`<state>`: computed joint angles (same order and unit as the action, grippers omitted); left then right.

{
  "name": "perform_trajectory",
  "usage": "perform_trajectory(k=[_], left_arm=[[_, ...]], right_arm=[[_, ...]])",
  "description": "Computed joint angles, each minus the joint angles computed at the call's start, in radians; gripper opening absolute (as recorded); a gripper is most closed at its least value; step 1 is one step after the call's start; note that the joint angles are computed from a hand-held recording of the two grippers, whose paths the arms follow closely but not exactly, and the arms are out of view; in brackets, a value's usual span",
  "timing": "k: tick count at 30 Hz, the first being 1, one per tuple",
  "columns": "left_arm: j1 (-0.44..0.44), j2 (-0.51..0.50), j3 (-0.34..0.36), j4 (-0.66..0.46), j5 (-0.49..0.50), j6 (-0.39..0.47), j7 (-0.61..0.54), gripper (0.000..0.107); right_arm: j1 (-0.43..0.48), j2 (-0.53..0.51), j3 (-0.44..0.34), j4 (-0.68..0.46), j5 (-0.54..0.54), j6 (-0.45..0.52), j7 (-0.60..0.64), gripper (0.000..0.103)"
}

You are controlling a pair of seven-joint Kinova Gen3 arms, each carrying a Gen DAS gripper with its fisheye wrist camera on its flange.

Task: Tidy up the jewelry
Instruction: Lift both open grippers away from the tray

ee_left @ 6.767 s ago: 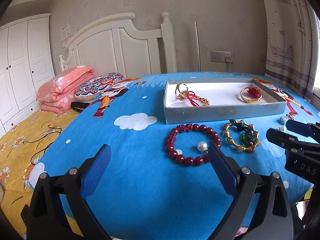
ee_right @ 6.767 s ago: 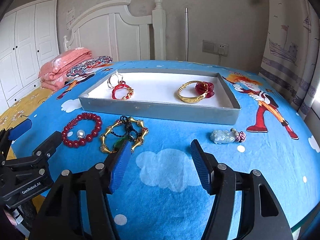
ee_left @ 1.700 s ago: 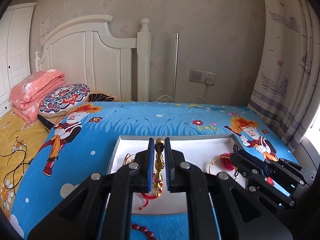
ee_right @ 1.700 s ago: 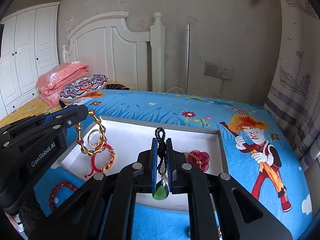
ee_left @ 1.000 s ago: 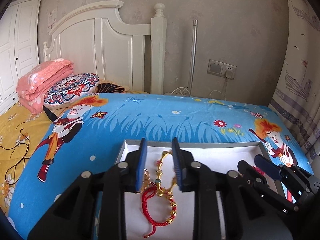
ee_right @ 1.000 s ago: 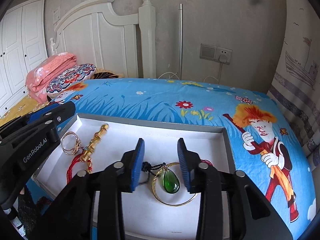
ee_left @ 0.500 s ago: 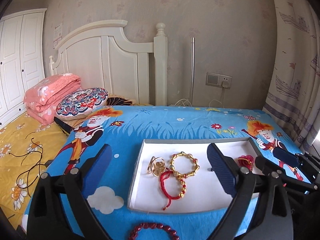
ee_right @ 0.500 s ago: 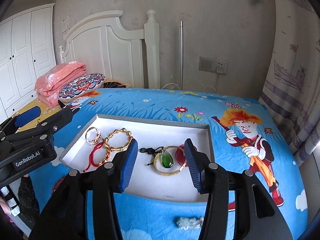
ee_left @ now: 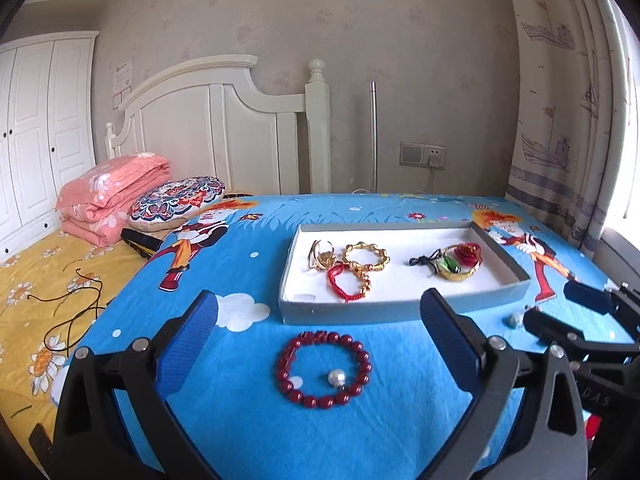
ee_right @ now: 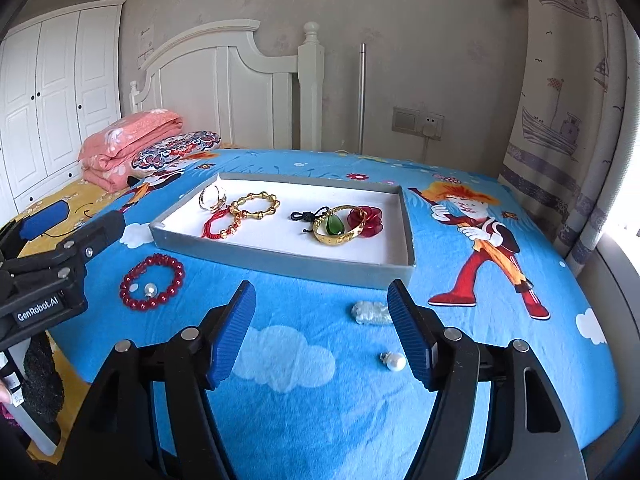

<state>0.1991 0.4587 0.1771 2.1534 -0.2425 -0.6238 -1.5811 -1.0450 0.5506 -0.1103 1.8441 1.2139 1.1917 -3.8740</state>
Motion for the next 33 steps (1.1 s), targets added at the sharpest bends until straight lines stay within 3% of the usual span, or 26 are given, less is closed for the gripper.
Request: perform_trajectory(k=[10, 14, 19, 24, 33], left_arm=[[-0.027, 0.049, -0.025, 0.124, -0.018, -0.133, -0.046, 0.098], [-0.026, 0.078, -0.027, 0.108, -0.007, -0.128, -0.055, 0.098], [-0.092, 0.102, 0.027, 0.054, -0.116, -0.034, 0.029, 0.098], [-0.055, 0.1, -0.004, 0.061, -0.058, -0.041, -0.005, 0.098], [-0.114, 0.108, 0.048, 0.018, -0.121, 0.076, 0.061, 0.098]], right_arm=[[-0.04, 0.038, -0.011, 0.022, -0.02, -0.007, -0.086, 0.067], [-0.049, 0.047, -0.007, 0.035, -0.026, -0.02, -0.123, 0.067], [-0.06, 0.056, -0.005, 0.038, -0.028, -0.012, -0.14, 0.067], [-0.072, 0.063, -0.001, 0.039, -0.025, 0.014, -0.156, 0.067], [-0.015, 0.019, -0.001, 0.079, -0.038, -0.021, -0.155, 0.066]])
